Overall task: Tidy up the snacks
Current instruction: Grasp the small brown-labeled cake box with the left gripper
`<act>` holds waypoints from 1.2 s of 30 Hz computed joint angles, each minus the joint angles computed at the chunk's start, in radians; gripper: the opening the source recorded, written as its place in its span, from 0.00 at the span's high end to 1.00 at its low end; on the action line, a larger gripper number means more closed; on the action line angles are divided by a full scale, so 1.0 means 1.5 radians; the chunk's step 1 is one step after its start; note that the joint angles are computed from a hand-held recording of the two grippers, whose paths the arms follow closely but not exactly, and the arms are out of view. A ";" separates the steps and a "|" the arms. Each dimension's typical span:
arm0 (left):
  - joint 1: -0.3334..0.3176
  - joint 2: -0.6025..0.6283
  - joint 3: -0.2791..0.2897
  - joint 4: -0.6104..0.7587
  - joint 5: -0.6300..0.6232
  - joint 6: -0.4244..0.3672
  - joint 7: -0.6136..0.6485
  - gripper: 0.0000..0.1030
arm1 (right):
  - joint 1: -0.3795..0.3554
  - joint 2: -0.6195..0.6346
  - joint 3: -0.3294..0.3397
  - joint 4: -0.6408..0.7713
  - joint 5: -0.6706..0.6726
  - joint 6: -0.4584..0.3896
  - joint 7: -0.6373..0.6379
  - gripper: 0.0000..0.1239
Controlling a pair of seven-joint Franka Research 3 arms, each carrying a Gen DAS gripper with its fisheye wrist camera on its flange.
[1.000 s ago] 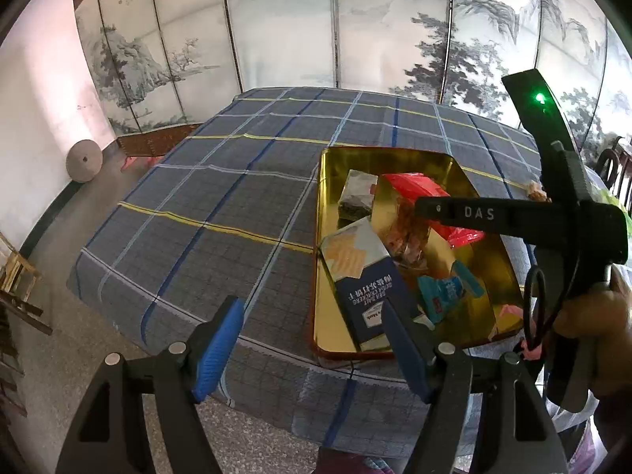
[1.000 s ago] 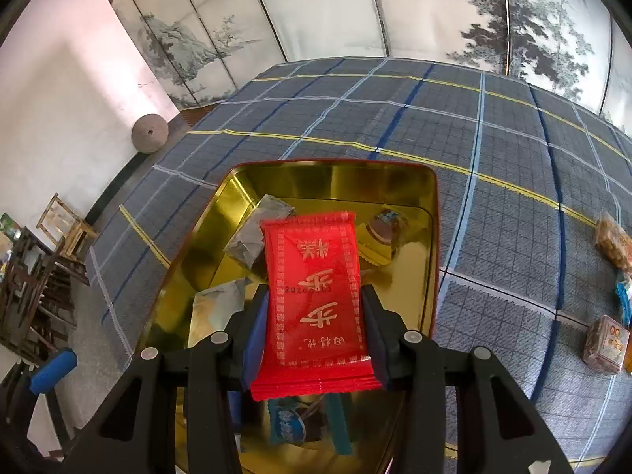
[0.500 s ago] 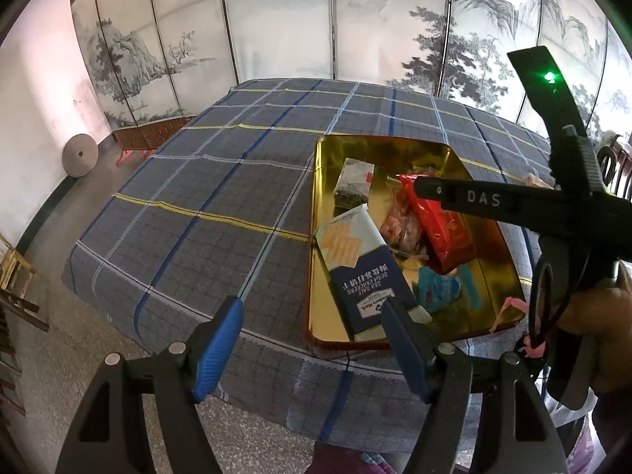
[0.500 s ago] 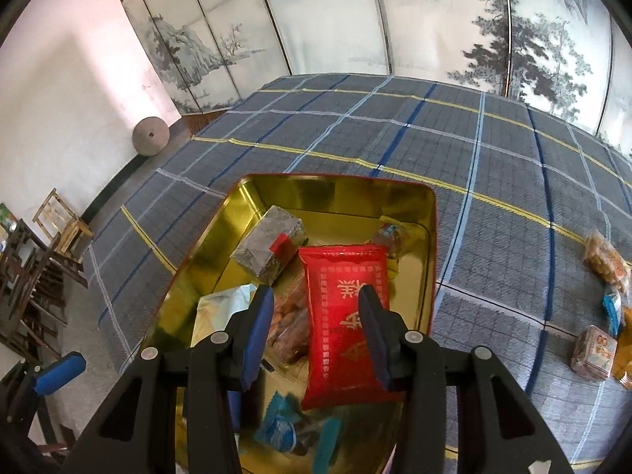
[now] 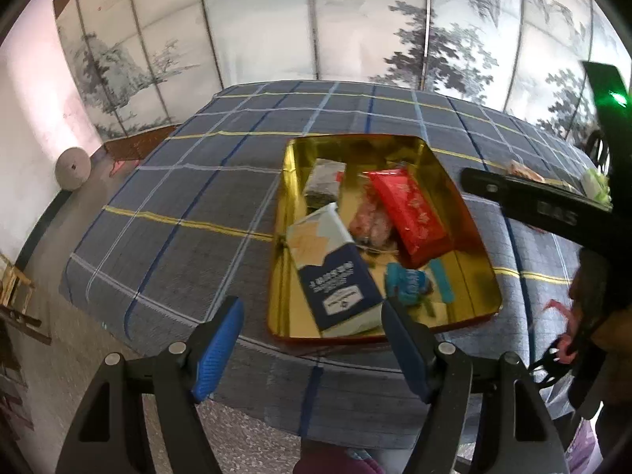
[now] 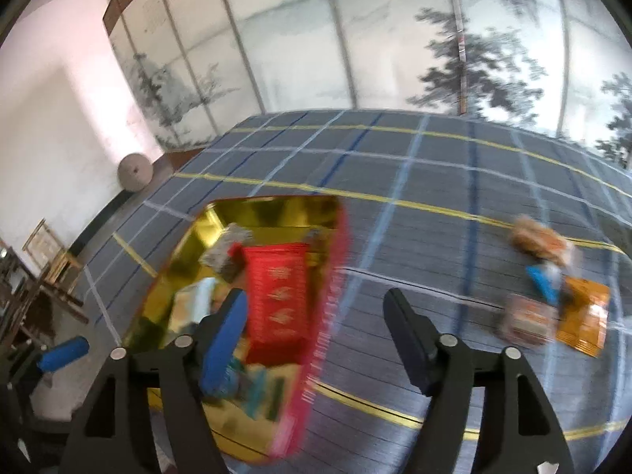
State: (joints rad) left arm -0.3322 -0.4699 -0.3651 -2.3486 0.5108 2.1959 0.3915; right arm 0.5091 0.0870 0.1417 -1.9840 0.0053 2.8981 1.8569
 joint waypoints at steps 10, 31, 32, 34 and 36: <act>-0.016 0.084 -0.016 0.079 0.033 -0.003 0.041 0.28 | -0.179 -0.171 0.020 -0.226 -0.228 0.135 0.276 0.39; -0.086 0.517 0.037 0.507 -0.078 0.110 0.375 0.28 | -0.243 -0.218 -0.047 -0.346 0.001 0.114 0.092 0.38; -0.091 0.543 0.041 0.537 -0.079 0.101 0.395 0.28 | -0.237 -0.217 -0.050 -0.345 0.017 0.113 0.073 0.38; -0.100 0.592 0.047 0.598 -0.091 0.078 0.434 0.28 | -0.237 -0.219 -0.042 -0.349 0.039 0.121 0.048 0.38; -0.107 0.636 0.054 0.660 -0.118 0.043 0.441 0.28 | -0.219 -0.218 -0.053 -0.350 0.070 0.131 0.009 0.38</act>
State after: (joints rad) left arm -0.4924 0.4836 -0.2848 -1.3581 0.3341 2.2607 1.0535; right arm 0.1806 -0.2394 0.0619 -2.5093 0.1099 3.0939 1.8703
